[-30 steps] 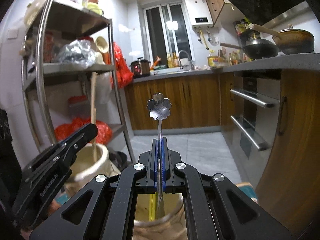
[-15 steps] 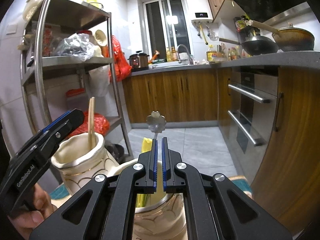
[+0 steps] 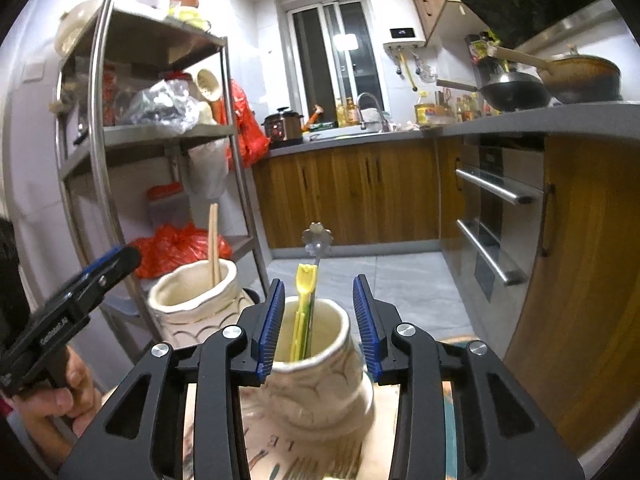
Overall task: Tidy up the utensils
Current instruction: 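Drop the chopstick into the larger pot with the left tool while the right tool drops the flower spoon, then move the left tool toward the chopsticks while the right tool approaches the yellow spoon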
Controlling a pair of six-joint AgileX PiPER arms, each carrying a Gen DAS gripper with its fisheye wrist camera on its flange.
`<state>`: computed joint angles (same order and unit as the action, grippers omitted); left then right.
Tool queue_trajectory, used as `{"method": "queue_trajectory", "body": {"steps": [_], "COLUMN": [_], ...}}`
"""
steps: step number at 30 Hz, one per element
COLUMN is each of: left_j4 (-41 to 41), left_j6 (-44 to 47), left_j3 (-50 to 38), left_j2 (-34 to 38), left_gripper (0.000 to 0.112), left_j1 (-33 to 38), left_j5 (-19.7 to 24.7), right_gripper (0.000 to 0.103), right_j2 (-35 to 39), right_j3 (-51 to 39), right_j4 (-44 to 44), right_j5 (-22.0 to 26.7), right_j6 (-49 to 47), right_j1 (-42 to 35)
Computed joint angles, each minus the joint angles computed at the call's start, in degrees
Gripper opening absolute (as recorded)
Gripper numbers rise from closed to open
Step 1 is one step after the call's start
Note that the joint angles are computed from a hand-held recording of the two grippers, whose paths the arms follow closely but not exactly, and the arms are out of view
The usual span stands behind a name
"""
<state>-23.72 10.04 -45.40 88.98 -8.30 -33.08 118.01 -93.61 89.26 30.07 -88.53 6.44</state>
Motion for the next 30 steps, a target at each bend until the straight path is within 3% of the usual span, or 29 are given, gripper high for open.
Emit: {"method": "queue_trajectory", "body": {"steps": [4,13,18,24,30], "left_j4": [2.6,3.9,-4.0,-16.2,-26.4], "left_j6": [-6.9,-9.2,0.3,13.0,23.5], "left_j3": [5.3,11.5,10.2,8.8,5.8], "left_j2": [-4.1,-8.0,-5.7,-2.6,0.5], "left_gripper": [0.058,0.058,0.058,0.057,0.040], "left_j1": [2.3,0.8,-2.6,-6.7,-8.8], "left_j5": [4.1,11.8,16.9,19.3,23.0], "right_gripper": [0.042,0.042,0.042,0.042,0.042], "right_j2": [-3.7,-6.8,-6.3,-5.5,-3.5], "right_j3": [5.0,12.9,15.1,15.8,13.4], "right_j4": [1.0,-7.1,-15.9,-23.4,-28.1], "right_j5": [2.7,6.6,7.7,10.1,12.0], "right_j6": [-0.3,4.2,10.9,17.1,22.2], "right_j1": [-2.6,-6.1,-6.4,-7.1,-7.5]}}
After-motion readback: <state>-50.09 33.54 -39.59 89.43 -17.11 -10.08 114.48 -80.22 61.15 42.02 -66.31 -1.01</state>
